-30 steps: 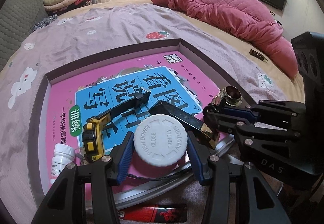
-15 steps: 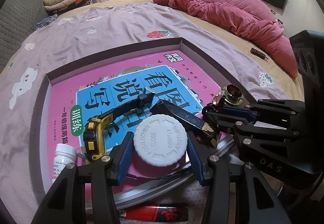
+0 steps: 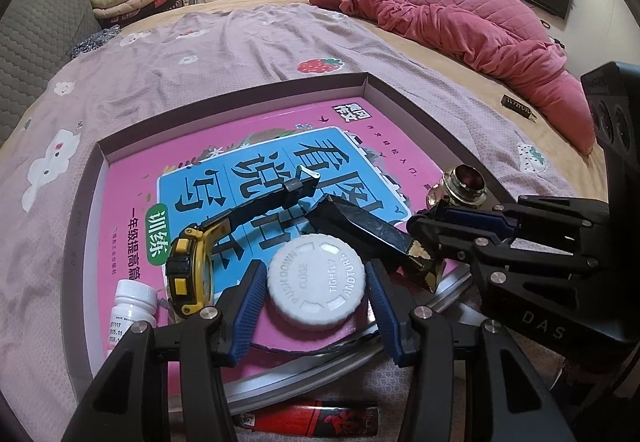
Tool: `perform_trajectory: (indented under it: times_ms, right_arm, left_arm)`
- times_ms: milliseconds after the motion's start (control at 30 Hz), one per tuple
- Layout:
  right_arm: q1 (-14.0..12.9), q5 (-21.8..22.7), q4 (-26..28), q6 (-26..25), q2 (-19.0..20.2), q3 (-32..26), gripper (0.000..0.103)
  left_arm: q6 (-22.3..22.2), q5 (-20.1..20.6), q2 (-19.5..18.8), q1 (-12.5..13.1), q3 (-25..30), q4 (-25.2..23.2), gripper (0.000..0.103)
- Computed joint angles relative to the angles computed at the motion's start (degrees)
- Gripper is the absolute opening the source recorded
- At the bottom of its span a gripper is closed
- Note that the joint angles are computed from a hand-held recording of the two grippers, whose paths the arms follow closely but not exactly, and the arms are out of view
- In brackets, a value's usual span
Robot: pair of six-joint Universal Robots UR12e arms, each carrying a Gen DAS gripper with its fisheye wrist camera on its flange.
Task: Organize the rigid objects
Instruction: 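Lower the lid onto the workbook with the left tool while the right tool lowers the clip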
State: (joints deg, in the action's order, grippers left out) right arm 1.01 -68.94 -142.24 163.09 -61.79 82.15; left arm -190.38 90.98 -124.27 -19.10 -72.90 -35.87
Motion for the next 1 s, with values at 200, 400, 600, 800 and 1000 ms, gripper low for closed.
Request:
perform_trajectory:
  times_ms: [200,400,600,800,1000]
  right_arm:
    - [-0.4,1.1,-0.4,0.8,-0.3,0.4,0.018]
    - [-0.4,1.5,-1.0,0.8,-0.5,0.8,0.02]
    - [-0.4,1.5,-1.5,0.9,-0.7,1.1,0.021]
    - [-0.5,1.8,-2.6,0.7,-1.0,1.6,0.022]
    - [-0.8,2.4,-3.7,0.9,-1.3,2.2,0.03]
  left_arm:
    - [0.0,0.1,0.1,0.1,-0.1,0.0,0.051]
    - [-0.3,0.2,0.3,0.2,-0.4,0.1,0.051]
    - [-0.5,0.5,0.3,0.1,-0.5,0.2,0.051]
    - [-1.3,0.3,0.7,0.2,-1.3,1.1,0.051]
    - [-3.3,-1.2,1.8,0.7,-3.0,2.5,0.051]
